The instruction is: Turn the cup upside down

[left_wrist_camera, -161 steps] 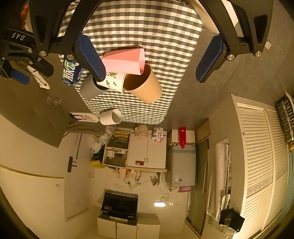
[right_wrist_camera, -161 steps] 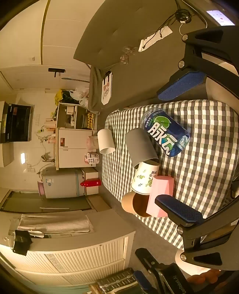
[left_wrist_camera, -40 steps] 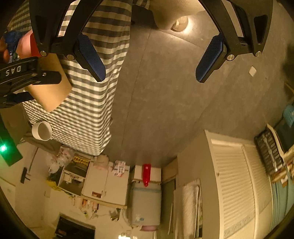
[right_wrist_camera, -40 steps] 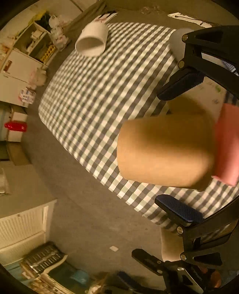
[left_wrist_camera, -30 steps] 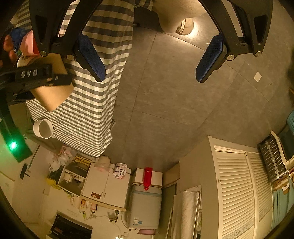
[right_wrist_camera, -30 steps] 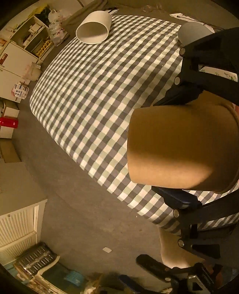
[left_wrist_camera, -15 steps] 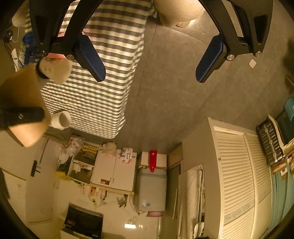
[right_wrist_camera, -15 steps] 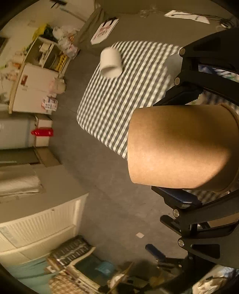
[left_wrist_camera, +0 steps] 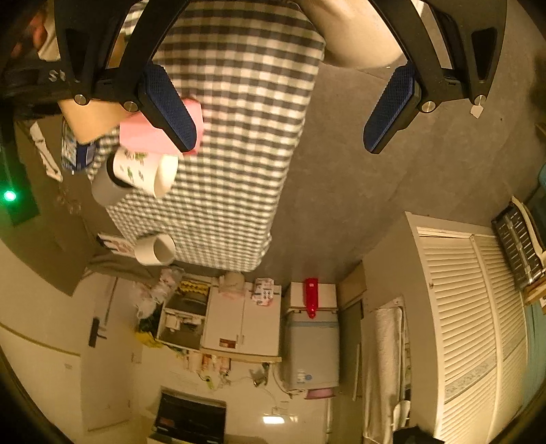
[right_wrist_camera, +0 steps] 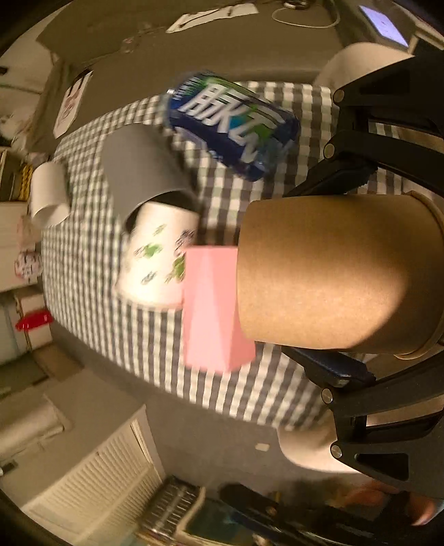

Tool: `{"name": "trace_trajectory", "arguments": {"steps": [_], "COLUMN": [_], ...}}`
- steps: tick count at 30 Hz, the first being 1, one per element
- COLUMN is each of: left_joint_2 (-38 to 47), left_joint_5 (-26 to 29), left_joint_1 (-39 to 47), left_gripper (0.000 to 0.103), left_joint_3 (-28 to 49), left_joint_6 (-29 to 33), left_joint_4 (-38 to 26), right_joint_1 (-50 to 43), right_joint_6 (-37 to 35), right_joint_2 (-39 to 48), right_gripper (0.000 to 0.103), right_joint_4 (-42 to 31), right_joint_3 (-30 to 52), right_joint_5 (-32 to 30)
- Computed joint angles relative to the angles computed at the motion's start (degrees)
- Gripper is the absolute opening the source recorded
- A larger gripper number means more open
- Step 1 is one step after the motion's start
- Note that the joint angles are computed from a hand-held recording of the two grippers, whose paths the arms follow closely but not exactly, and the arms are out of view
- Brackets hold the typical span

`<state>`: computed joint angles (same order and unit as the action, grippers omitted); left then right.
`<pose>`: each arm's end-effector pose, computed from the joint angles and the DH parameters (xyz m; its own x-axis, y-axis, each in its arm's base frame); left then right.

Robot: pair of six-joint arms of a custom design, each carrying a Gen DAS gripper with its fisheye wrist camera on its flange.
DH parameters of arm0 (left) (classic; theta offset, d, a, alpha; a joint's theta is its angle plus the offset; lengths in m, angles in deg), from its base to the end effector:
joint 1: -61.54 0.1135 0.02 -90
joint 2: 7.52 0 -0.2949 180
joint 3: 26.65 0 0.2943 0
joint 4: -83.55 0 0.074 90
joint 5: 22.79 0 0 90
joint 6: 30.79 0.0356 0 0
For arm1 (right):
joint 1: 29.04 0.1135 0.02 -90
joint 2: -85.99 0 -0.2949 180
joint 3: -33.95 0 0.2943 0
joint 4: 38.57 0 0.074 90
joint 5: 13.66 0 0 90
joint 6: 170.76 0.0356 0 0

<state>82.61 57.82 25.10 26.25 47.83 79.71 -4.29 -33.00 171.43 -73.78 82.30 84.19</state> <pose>0.2748 -0.1957 0.1587 -0.6142 0.2115 -0.7602 0.3732 0.9267 -0.0437 0.2423 0.1063 0.1259 -0.8607 0.4108 -0.3007 0.3871 0.9117 0.1376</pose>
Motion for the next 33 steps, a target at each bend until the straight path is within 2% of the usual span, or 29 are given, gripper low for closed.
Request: {"name": "trace_trajectory", "arguments": {"steps": [9,14,16,21,27,33], "left_joint_2": [3.87,3.86,3.35,1.27,-2.25,-2.31], "left_joint_5": [-1.45,-1.92,-2.68,-4.92,-8.18,-10.54], "left_joint_1": [-2.25,-2.36,-2.80,-4.99,-11.05,-17.20], "left_gripper": [0.101,0.101,0.101,0.101,0.101,0.101], "left_joint_3": [0.55,1.69,1.84,2.82,2.92,4.71], "left_joint_6": [0.68,0.04,-0.17,-1.45,-2.92,-4.65], "left_joint_4": [0.21,-1.32,-1.94,-5.10,-7.22,-9.83], "right_joint_1": [-0.66,-1.89,-1.60,0.54,3.60,6.58], "right_joint_6": [-0.15,-1.77,-2.55,-3.54,-3.76,-0.43], "right_joint_2": [6.65,5.14,3.39,-8.85,-29.47,-43.17], "right_gripper": [0.077,0.079,0.085,0.089,0.096,0.101], "right_joint_4": [5.29,7.64,7.41,2.76,-12.39,-25.00], "right_joint_3": [-0.50,-2.40,-2.84,-5.83,-6.80,-8.91], "right_joint_5": [0.14,-0.87,0.42,6.85,18.40,25.35]}}
